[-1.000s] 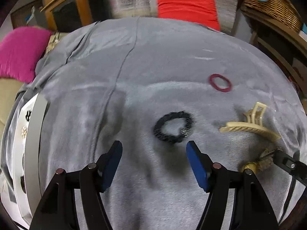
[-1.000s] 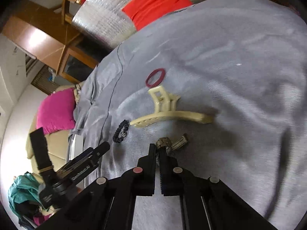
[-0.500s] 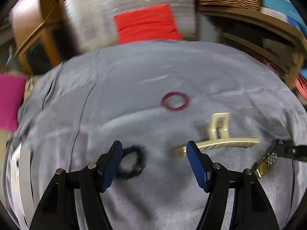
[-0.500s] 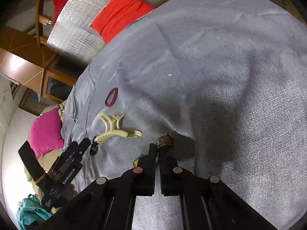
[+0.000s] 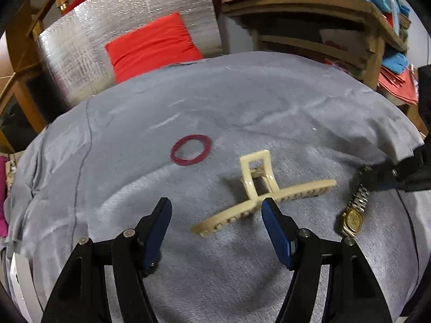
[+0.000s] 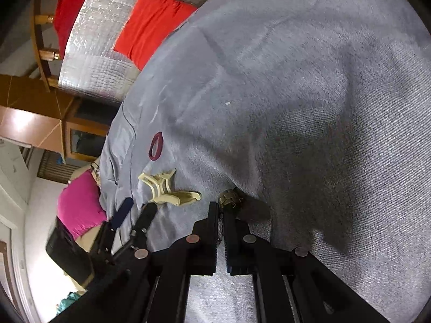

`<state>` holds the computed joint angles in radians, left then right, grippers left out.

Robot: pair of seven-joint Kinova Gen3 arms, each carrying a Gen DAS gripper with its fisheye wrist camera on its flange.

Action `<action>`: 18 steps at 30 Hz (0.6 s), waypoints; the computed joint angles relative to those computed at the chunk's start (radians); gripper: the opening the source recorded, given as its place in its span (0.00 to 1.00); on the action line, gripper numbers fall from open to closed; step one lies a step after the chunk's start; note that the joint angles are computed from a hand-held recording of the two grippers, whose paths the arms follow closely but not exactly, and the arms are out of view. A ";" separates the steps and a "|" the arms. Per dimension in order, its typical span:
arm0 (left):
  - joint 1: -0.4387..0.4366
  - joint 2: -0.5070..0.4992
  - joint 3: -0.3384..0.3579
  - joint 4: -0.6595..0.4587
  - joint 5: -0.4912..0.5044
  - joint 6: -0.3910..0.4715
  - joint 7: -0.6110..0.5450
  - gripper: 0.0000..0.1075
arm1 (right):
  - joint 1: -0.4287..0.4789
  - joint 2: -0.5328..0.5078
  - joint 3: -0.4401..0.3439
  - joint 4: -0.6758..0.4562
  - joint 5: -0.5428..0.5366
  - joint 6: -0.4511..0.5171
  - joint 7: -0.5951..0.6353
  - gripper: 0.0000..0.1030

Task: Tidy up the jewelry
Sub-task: 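Close the left tool on the cream claw clip while the right tool holds the watch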

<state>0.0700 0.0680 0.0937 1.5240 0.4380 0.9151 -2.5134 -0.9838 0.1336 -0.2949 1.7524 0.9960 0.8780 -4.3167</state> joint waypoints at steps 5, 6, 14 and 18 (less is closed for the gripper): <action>-0.009 -0.003 -0.002 0.004 0.033 0.033 -0.043 0.65 | 0.000 0.001 0.003 0.014 0.032 -0.014 -0.055 0.06; -0.003 -0.005 -0.001 0.007 0.017 0.025 -0.032 0.65 | -0.002 0.002 0.004 0.017 0.042 -0.016 -0.071 0.06; -0.019 0.075 -0.001 -0.082 -0.008 0.128 0.039 0.59 | -0.001 0.005 0.001 0.016 0.053 -0.012 -0.092 0.06; -0.045 0.102 0.014 -0.114 0.023 0.203 0.024 0.29 | 0.001 0.002 0.003 0.021 0.055 -0.020 -0.097 0.06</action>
<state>0.0252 0.1699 0.1081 1.4100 0.4608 1.1179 -2.4895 -0.9823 0.1359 -0.2919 1.7731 1.0508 0.8576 -4.4139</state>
